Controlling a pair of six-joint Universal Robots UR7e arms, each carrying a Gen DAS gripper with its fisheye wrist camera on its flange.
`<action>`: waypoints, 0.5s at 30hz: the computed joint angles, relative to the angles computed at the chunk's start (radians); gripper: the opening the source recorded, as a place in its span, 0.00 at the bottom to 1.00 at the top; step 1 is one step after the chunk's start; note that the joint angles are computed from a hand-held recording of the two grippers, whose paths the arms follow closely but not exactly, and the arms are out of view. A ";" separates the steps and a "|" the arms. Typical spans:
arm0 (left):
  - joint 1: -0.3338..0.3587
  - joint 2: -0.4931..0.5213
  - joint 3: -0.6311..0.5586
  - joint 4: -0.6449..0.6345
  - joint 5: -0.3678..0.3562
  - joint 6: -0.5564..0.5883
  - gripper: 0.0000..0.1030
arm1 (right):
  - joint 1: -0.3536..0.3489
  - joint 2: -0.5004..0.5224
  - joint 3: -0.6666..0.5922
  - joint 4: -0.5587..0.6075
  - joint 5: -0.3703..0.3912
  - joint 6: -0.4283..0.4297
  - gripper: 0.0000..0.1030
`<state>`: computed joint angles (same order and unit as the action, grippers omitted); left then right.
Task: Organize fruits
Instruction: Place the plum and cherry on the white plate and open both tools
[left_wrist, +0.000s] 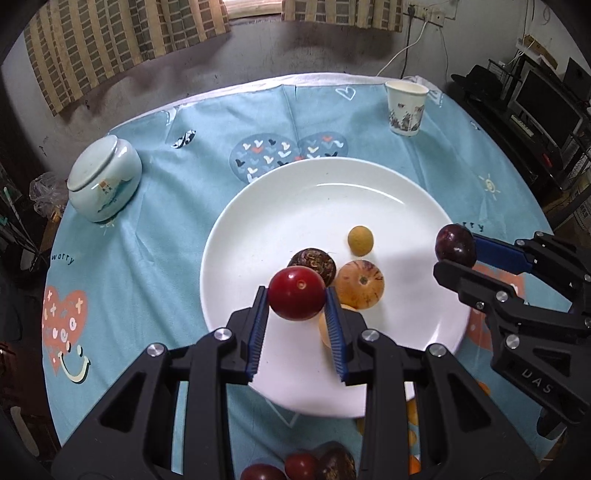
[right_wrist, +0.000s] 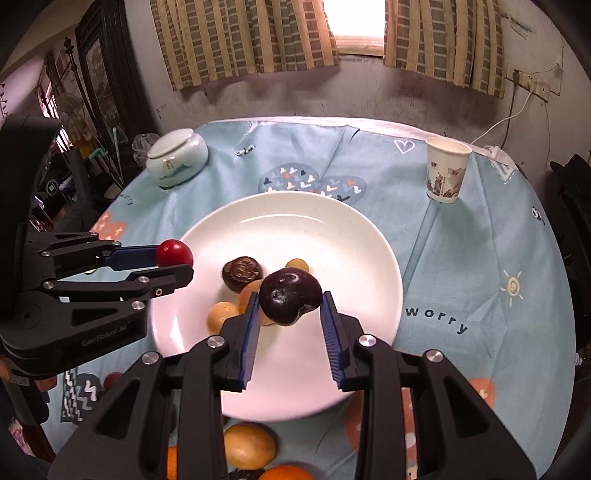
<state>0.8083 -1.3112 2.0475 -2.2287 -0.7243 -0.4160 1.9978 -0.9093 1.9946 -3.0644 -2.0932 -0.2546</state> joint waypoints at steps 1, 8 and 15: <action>0.007 0.008 -0.005 0.000 -0.001 0.002 0.30 | -0.008 0.006 -0.010 0.019 0.007 0.003 0.32; 0.043 0.037 -0.021 0.001 -0.014 -0.004 0.32 | -0.038 0.046 -0.056 0.104 -0.016 0.035 0.34; 0.019 0.020 -0.011 0.000 0.007 -0.005 0.47 | -0.028 0.031 -0.029 0.029 -0.006 0.022 0.66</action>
